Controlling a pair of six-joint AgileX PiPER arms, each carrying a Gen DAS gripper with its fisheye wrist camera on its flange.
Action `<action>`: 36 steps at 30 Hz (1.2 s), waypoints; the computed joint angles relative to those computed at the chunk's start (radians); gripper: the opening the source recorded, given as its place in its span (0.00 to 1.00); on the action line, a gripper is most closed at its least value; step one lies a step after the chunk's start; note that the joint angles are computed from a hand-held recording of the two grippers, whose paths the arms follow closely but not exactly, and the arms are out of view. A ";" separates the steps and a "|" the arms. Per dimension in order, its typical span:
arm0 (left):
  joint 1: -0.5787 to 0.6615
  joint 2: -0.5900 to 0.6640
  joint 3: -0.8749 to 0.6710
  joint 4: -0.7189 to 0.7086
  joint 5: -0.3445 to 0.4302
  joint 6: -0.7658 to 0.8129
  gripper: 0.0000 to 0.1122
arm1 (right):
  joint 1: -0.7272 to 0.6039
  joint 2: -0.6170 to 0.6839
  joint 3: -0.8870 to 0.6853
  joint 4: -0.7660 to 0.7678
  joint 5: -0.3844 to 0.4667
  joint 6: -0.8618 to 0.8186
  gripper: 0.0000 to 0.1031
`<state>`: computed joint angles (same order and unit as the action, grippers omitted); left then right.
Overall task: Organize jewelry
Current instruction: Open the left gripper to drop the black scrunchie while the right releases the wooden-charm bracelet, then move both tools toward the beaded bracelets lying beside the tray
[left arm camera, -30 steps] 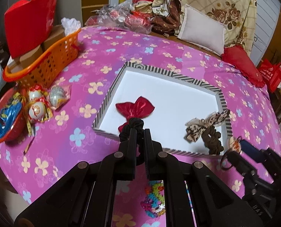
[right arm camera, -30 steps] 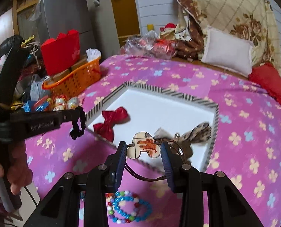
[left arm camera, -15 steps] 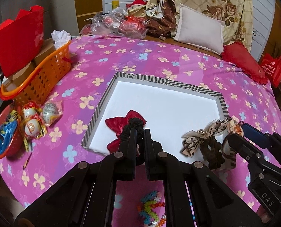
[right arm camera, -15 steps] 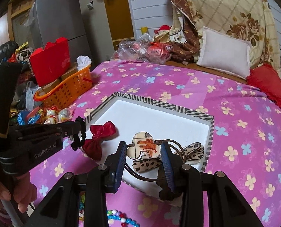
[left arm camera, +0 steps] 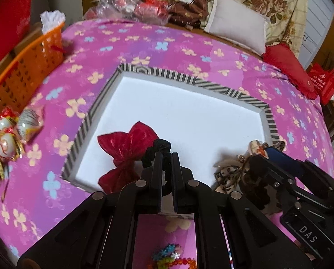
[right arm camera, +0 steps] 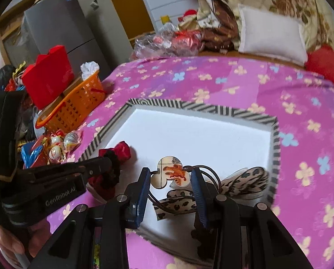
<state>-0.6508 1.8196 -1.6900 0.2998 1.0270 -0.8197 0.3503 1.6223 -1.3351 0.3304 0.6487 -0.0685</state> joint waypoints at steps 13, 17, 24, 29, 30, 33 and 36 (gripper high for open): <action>0.021 0.102 0.004 -0.022 -0.043 -0.020 0.06 | -0.002 0.120 -0.007 -0.023 -0.022 0.030 0.44; 0.031 0.057 0.065 -0.055 -0.108 -0.007 0.39 | 0.001 0.047 0.040 -0.035 -0.034 0.032 0.48; 0.002 -0.090 0.165 -0.007 -0.111 -0.056 0.50 | -0.009 -0.173 0.187 -0.047 -0.052 0.078 0.61; -0.100 -0.214 0.284 0.127 -0.031 -0.178 0.50 | 0.063 -0.349 0.324 -0.199 -0.080 0.283 0.65; -0.121 -0.237 0.315 0.147 -0.025 -0.206 0.50 | 0.089 -0.372 0.343 -0.244 -0.078 0.335 0.66; -0.224 -0.308 0.413 0.246 0.036 -0.328 0.50 | 0.178 -0.430 0.390 -0.401 -0.041 0.497 0.74; -0.304 -0.359 0.489 0.302 0.079 -0.413 0.50 | 0.271 -0.488 0.434 -0.551 0.016 0.644 0.78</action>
